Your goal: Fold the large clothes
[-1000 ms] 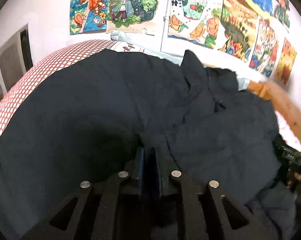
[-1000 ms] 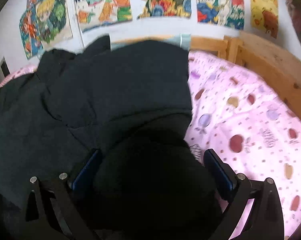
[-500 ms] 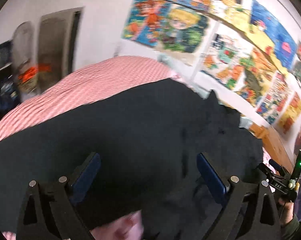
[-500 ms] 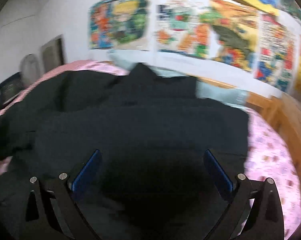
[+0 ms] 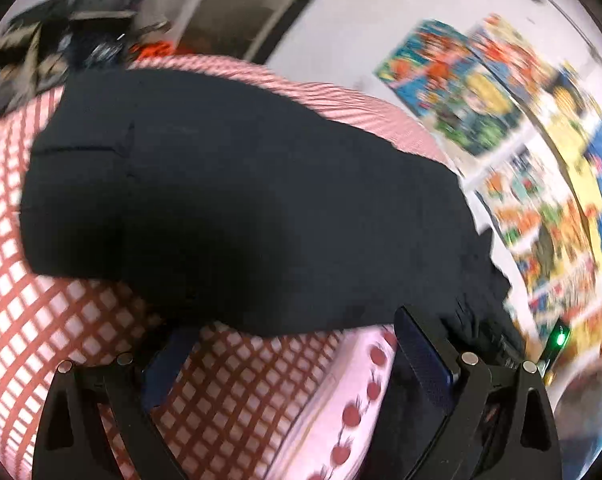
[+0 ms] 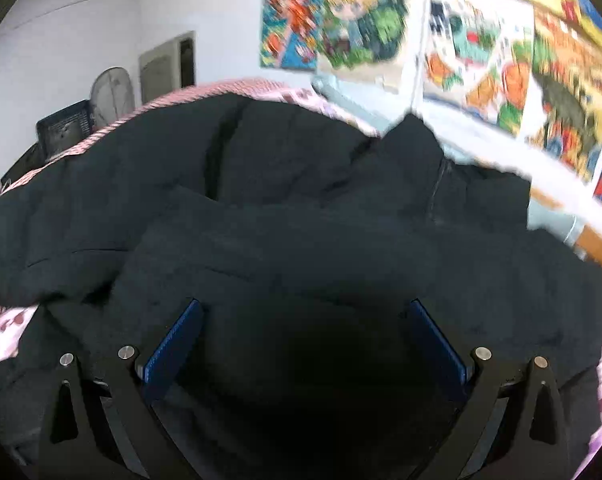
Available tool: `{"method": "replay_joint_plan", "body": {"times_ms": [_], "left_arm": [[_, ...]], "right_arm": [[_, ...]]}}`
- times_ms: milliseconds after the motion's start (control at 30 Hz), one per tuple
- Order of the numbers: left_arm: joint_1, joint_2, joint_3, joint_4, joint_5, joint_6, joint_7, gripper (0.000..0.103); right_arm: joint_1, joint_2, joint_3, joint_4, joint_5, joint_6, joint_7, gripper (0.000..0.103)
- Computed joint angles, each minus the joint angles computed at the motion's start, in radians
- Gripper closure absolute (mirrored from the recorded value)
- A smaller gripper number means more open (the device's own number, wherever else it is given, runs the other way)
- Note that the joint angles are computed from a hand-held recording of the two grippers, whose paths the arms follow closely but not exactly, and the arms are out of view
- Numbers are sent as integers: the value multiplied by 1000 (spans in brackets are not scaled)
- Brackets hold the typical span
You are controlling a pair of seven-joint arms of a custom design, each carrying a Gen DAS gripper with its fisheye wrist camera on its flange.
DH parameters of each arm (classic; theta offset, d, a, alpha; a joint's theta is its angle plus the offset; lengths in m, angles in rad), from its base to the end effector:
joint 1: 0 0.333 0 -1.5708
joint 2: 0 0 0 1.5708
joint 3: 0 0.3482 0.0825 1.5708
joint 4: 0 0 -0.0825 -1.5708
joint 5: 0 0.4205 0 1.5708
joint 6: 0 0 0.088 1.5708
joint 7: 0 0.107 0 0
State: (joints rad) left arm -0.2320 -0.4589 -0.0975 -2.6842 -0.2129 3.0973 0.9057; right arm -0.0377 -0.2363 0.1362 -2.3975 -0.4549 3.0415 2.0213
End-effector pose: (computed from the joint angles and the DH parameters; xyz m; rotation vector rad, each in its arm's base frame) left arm 0.4223 -0.1282 0.4880 -2.3368 1.3331 -1.2214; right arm 0.5224 0.0894 0.5162 -1.7741 1.6190 -0.8378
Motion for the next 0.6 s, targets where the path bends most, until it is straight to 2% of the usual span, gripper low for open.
{"method": "replay_joint_plan", "body": {"times_ms": [67, 100, 133, 167, 200, 233, 300, 367, 400, 500, 600], "left_arm": [[27, 34, -21, 9, -8, 45, -37, 7], [58, 50, -51, 15, -2, 75, -61, 7], [123, 60, -114, 21, 22, 98, -89, 7], [179, 59, -166, 26, 45, 99, -111, 12], [231, 59, -214, 36, 70, 91, -132, 30], [288, 58, -266, 48, 98, 80, -158, 41], [367, 59, -328, 63, 145, 82, -199, 78], [417, 49, -360, 70, 188, 89, -226, 90], [444, 37, -377, 69, 213, 98, -233, 93], [524, -8, -436, 85, 286, 124, -229, 96], [552, -32, -462, 131, 335, 169, -176, 96]], "right_arm": [[-1, 38, -5, 11, 11, -2, 11, 3], [5, 59, -14, 22, 14, -1, 3, 3], [7, 66, -17, 20, 8, -2, 7, 3], [5, 71, -17, 20, -4, 4, 18, 3], [3, 77, -18, 23, -17, 11, 29, 3], [-4, 72, -14, 17, -36, 20, 47, 3], [-9, 62, -10, 14, -59, 19, 66, 3], [-14, 42, -9, 3, -71, 23, 80, 3], [-6, 26, -19, -9, -57, 29, 72, 3], [44, -20, -72, -42, 40, 41, -8, 3], [115, -72, -147, -82, 158, 59, -105, 3]]}}
